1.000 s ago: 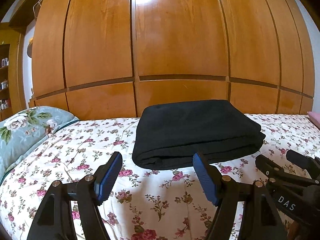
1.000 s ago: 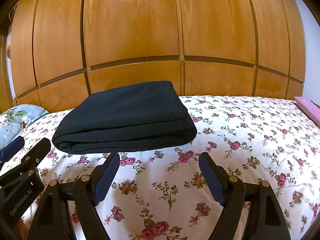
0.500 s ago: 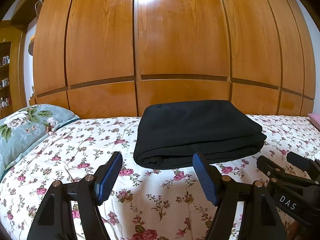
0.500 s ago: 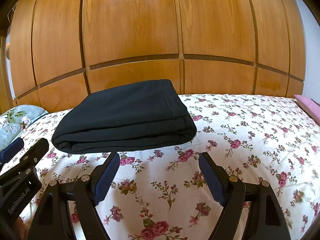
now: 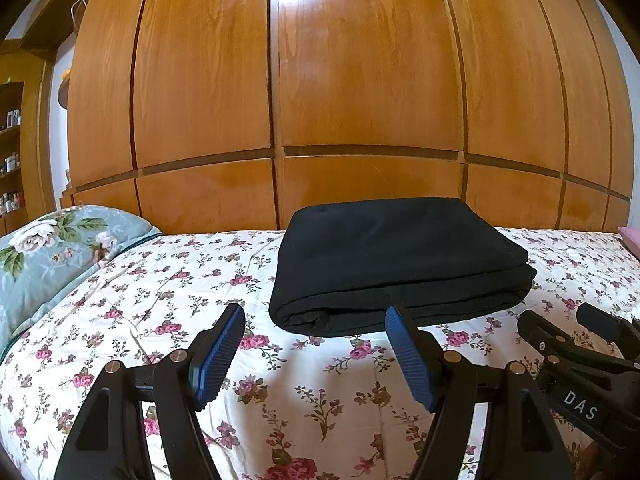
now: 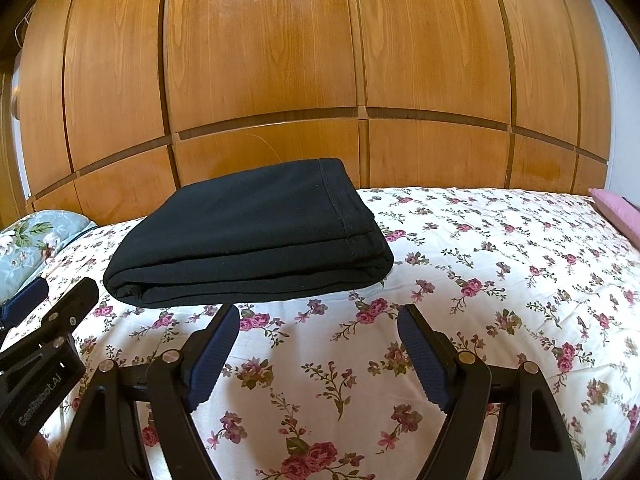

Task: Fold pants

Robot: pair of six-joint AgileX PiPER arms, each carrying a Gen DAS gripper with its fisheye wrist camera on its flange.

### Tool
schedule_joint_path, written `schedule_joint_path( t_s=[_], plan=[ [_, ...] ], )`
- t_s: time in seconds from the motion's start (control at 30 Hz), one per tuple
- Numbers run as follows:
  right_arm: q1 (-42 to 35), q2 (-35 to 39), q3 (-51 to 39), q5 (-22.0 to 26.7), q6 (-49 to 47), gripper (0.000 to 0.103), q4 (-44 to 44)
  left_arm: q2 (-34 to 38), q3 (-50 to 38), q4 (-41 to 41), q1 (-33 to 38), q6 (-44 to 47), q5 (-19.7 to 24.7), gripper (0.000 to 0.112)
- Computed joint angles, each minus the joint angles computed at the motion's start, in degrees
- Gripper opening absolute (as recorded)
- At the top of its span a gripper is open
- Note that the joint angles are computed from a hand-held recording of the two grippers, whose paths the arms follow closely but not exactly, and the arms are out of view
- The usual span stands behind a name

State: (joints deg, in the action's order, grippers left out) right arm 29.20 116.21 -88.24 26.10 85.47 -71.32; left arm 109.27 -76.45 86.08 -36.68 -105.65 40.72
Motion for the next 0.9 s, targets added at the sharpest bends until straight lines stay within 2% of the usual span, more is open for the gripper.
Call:
schedule_joint_path(
  t_s=[0.9],
  plan=[
    [-0.36,0.46,-0.59,-0.47,-1.84,0.081,2.28,0.73,-1.14,-2.54,0.79,2.97,-1.03,0.074]
  ],
)
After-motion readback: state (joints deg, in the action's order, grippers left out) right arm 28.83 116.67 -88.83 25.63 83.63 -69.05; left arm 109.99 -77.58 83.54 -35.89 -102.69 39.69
